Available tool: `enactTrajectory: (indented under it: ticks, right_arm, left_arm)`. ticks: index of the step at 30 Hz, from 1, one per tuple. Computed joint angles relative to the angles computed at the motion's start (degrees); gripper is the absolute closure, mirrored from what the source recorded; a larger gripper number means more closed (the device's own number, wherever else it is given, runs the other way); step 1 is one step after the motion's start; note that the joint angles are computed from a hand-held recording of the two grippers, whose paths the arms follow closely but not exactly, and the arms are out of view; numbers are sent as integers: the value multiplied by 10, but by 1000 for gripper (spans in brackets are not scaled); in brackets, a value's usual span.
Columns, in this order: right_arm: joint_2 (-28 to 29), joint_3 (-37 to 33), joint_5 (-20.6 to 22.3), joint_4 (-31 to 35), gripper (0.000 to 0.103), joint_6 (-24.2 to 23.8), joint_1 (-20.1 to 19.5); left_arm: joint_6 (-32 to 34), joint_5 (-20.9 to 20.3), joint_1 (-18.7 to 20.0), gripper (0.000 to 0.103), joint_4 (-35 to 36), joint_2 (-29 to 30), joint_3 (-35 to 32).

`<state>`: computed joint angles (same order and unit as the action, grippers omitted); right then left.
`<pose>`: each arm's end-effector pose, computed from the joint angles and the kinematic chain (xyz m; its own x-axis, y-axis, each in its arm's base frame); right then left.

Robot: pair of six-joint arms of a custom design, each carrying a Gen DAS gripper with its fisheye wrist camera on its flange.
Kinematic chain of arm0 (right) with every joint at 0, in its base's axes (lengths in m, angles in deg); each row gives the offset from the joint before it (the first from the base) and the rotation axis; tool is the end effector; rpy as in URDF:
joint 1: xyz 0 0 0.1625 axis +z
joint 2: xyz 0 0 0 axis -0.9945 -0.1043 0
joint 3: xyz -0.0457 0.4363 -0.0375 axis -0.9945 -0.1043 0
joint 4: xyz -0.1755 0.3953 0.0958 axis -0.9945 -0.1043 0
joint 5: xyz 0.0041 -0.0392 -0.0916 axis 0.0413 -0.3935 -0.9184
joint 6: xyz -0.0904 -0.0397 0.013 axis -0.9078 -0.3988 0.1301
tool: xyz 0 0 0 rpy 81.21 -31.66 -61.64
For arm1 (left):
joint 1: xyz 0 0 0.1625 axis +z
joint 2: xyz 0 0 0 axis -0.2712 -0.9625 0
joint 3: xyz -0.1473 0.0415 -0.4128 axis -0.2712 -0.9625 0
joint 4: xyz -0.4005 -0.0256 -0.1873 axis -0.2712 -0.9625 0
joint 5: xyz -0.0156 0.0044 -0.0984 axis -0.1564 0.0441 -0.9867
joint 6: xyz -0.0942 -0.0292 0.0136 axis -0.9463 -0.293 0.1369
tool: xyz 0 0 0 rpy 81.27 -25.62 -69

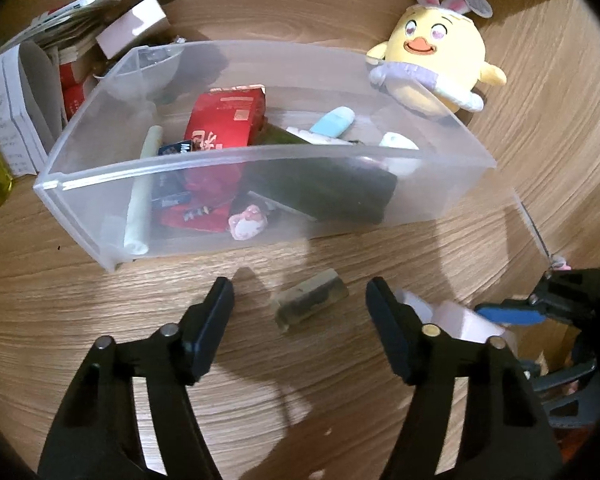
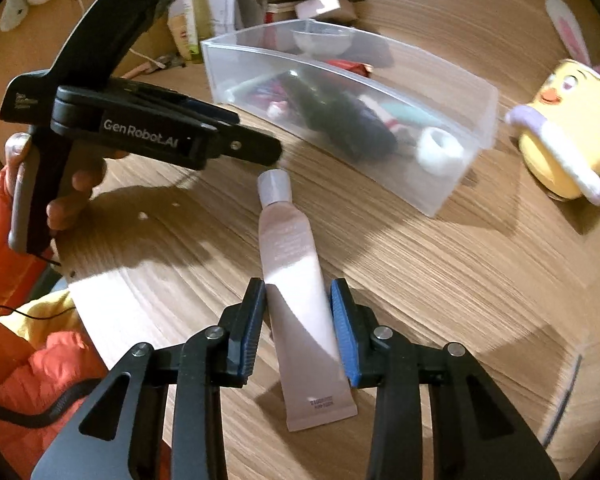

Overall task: Organize objects
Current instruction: 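Grasp the pink tube with the right tool while the left tool grasps the dark block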

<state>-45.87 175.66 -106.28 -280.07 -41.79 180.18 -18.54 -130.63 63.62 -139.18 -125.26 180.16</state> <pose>0.1041 -0.2614 0.0690 -0.6733 -0.2003 0.7117 -0.5213 0.8112 -0.2648 -0.1607 -0.4192 0.0195 -0.5617 0.7729 -0.2950 0.8089 0.5879 0.0000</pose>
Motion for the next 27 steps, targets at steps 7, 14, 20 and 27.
enactTrajectory:
  ticks: [7, 14, 20, 27]
  right_arm:
    - [5, -4, -27, -12, 68, 7, 4]
    - [-6, -55, -27, 51, 64, 13, 17]
    - [-7, -78, -10, 68, 72, 22, 15]
    - [4, -83, -4, 31, 84, 31, 28]
  left_arm:
    - [6, 2, 2, 64, -17, 6, 1]
    - [13, -9, 13, 67, -17, -4, 4]
    - [15, -6, 16, 68, -30, -24, 17]
    - [10, -13, 14, 68, -48, -43, 26]
